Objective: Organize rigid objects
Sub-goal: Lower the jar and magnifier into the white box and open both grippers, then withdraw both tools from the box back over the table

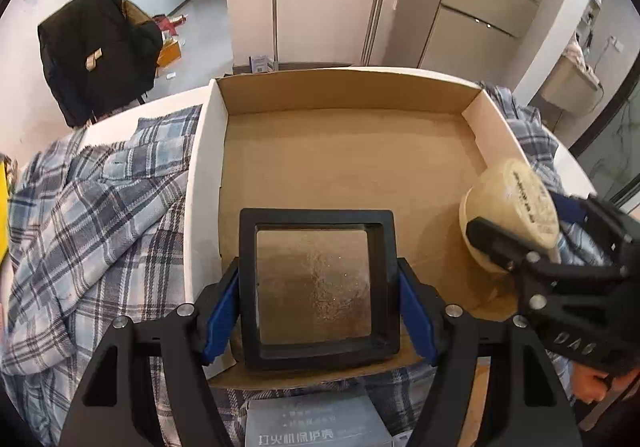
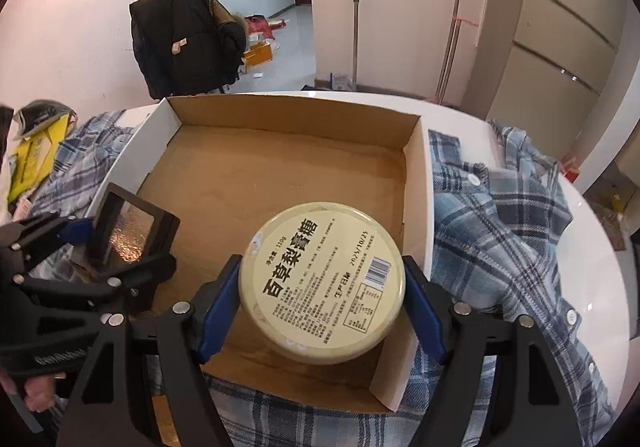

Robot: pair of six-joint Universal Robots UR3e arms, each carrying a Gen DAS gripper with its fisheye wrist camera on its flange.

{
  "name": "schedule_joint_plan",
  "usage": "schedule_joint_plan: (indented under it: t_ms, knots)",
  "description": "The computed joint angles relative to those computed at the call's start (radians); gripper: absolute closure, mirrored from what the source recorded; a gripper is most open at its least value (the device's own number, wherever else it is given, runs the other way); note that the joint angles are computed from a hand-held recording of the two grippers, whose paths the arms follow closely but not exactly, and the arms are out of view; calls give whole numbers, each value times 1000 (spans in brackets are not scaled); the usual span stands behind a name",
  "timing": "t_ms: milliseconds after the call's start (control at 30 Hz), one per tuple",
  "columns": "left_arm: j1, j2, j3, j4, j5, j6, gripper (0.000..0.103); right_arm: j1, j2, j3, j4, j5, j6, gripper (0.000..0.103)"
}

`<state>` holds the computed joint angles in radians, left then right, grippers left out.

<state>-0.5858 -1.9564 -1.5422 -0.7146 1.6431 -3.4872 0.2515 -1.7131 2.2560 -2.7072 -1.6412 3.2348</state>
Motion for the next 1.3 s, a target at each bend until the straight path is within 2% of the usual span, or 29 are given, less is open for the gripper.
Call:
schedule_joint_plan:
  t_ms: [100,167,233,300,400,467,500,567,667,733,833,867,900,1000,1167,1233,1300]
  knots:
    - [19,19,-33,43,-31,5,25,10,11,1,-16,-17,-4,28]
    - [21,31,-44,63,-32,1,22,-10,-6,13,-16,11,-7,28]
    - [17,44,-48,78,-15,2,18,-39,-31,28,-13,53,-9,26]
    - [3,65,-56,102,28,3,18,-58,-61,32,6,78,-6,26]
    - [-11,114,-88,166,71,-1,18,-63,-128,32,22,66,9,22]
    - [-49,159,-118,244,170,-32,18,-63,-194,38,25,42,35,21]
    - [-84,176,-132,306,253,-45,18,-61,-229,42,24,24,58,20]
    - [-123,217,-155,379,328,-21,17,-67,-308,33,54,13,91,20]
    - [-161,296,-168,415,371,25,15,-99,-445,-4,144,65,84,20]
    - [-199,324,-145,405,427,43,14,-73,-500,-45,189,45,80,20]
    - [-273,387,-173,492,506,64,12,57,-540,-104,229,-85,96,5]
    - [-298,404,-186,521,525,66,8,102,-550,-118,237,-127,101,4]
    - [-322,416,-199,543,547,66,0,160,-554,-129,242,-183,113,4]
    - [-419,426,-240,664,643,80,0,367,-550,-147,242,-368,154,4]
    - [-527,461,-275,635,736,18,0,723,-485,-127,205,-685,310,4]
    - [-582,461,-298,615,800,-23,0,804,-482,-103,219,-751,378,4]
    - [-623,468,-324,586,826,-50,0,861,-483,-69,231,-790,451,4]
